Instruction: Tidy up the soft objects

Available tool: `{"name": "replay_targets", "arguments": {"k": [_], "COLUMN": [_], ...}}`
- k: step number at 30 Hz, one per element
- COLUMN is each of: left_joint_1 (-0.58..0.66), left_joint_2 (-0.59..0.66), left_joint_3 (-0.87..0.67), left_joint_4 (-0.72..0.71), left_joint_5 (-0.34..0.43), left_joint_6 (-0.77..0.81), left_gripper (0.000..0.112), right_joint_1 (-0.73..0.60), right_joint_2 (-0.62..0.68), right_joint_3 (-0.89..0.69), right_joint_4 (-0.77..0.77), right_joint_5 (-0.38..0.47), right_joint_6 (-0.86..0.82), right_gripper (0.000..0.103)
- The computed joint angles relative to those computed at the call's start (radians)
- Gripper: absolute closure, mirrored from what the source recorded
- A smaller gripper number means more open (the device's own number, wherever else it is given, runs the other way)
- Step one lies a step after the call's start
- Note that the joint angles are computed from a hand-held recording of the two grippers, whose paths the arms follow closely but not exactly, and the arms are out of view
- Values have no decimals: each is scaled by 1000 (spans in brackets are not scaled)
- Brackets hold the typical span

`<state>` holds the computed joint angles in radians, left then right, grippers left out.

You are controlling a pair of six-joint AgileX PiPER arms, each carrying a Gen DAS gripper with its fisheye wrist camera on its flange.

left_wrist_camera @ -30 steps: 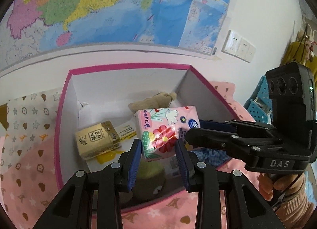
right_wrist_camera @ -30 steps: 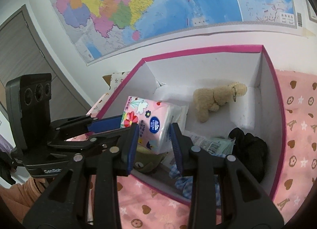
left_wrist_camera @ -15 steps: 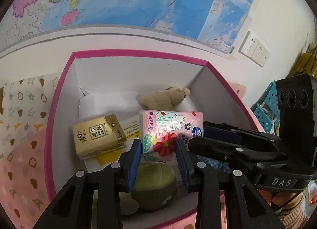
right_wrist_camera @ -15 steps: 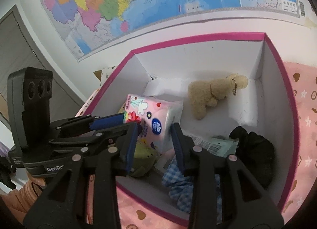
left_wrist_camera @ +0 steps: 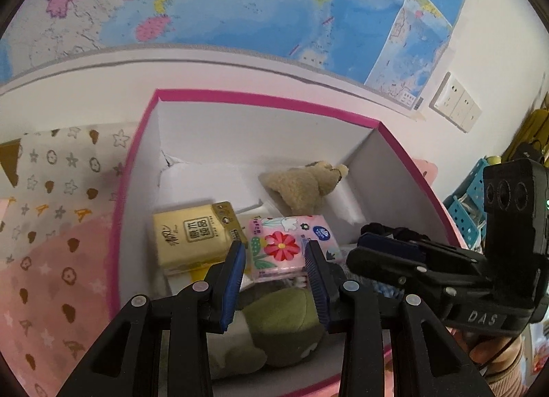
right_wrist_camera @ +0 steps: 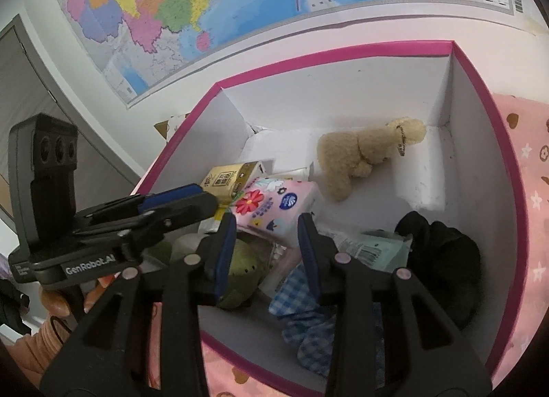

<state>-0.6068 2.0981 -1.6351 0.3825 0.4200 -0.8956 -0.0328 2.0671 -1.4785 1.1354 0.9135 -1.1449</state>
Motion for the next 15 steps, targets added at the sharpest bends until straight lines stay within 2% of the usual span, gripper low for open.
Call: {"name": "replay_targets", "arguments": {"k": [5, 7, 9, 11, 13, 15], "left_joint_1": [-24, -30, -42, -63, -91, -123], "left_joint_2": [-107, -173, -252, -333, -396, -441], "left_joint_3": [142, 229, 329, 430, 511, 573], "left_joint_4": [170, 234, 375, 544, 701, 771], "left_joint_5": [-59, -107, -147, -173, -167, -138], "left_joint_6": [-158, -227, -370, -542, -698, -775], "left_gripper": [73, 69, 67, 65, 63, 63], "right_joint_1": [-30, -56, -80, -116, -150, -168], "right_joint_2": [-77, -127, -177, -223, -257, -283], "right_joint_3": [102, 167, 227, 292, 350, 402], "right_joint_4": [58, 82, 89, 98, 82, 59], "right_joint_5": [22, 60, 91, 156, 232, 275], "right_joint_6": [-106, -184, -241, -309, -361, -400], "right_gripper": [64, 64, 60, 57, 57, 57]}}
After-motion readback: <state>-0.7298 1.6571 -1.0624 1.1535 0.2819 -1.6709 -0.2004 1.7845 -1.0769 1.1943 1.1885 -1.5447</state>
